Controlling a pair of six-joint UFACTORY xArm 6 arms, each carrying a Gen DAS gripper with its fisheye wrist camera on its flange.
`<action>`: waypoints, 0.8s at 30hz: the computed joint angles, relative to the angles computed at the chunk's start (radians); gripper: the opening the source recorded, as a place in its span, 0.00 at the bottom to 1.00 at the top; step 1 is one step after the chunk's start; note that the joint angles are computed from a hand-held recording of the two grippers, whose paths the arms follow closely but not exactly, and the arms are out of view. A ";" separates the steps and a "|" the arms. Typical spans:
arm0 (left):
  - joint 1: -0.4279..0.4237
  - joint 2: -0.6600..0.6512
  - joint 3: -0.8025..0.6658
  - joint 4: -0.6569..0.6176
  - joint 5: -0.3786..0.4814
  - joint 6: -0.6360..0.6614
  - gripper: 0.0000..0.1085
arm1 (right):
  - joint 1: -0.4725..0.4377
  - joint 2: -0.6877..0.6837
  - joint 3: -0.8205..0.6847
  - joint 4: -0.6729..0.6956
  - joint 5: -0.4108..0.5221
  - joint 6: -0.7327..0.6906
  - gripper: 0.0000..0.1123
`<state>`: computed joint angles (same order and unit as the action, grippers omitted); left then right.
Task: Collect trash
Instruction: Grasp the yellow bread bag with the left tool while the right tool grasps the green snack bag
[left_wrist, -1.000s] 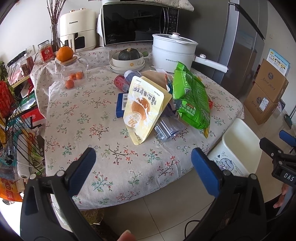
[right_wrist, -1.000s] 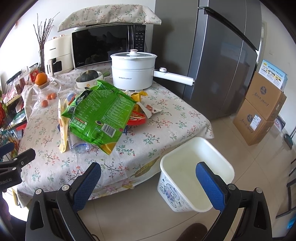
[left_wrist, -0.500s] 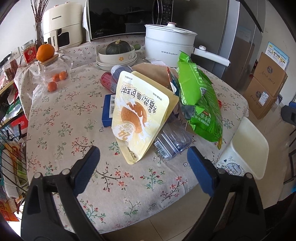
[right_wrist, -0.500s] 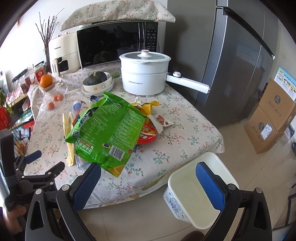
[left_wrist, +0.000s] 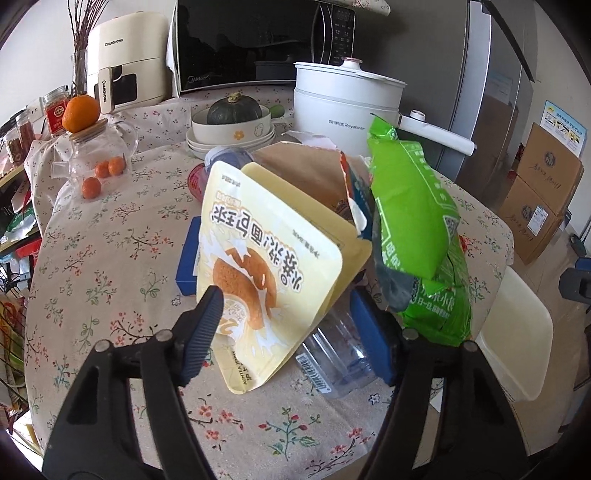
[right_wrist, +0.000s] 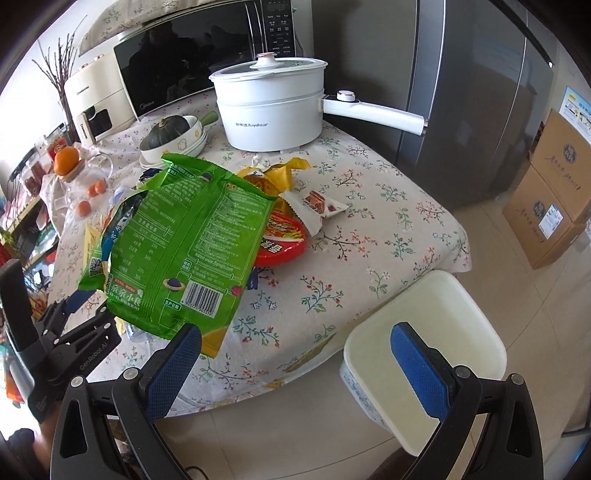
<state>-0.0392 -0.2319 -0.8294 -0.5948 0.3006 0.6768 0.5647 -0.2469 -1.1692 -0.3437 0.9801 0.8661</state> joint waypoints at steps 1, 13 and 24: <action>0.002 0.000 -0.004 0.001 0.001 0.006 0.52 | 0.001 0.002 -0.002 0.003 -0.002 -0.002 0.92; 0.138 -0.004 -0.068 0.004 0.154 0.018 0.02 | 0.025 0.099 -0.050 0.049 -0.111 -0.015 0.92; 0.297 0.031 -0.143 -0.104 0.356 0.140 0.02 | -0.059 0.224 0.013 0.449 -0.393 -0.143 0.67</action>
<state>0.2578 -0.2012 -0.9724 -0.6988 0.6570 0.8169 0.5054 -0.0227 -1.1563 0.1052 0.5874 0.7233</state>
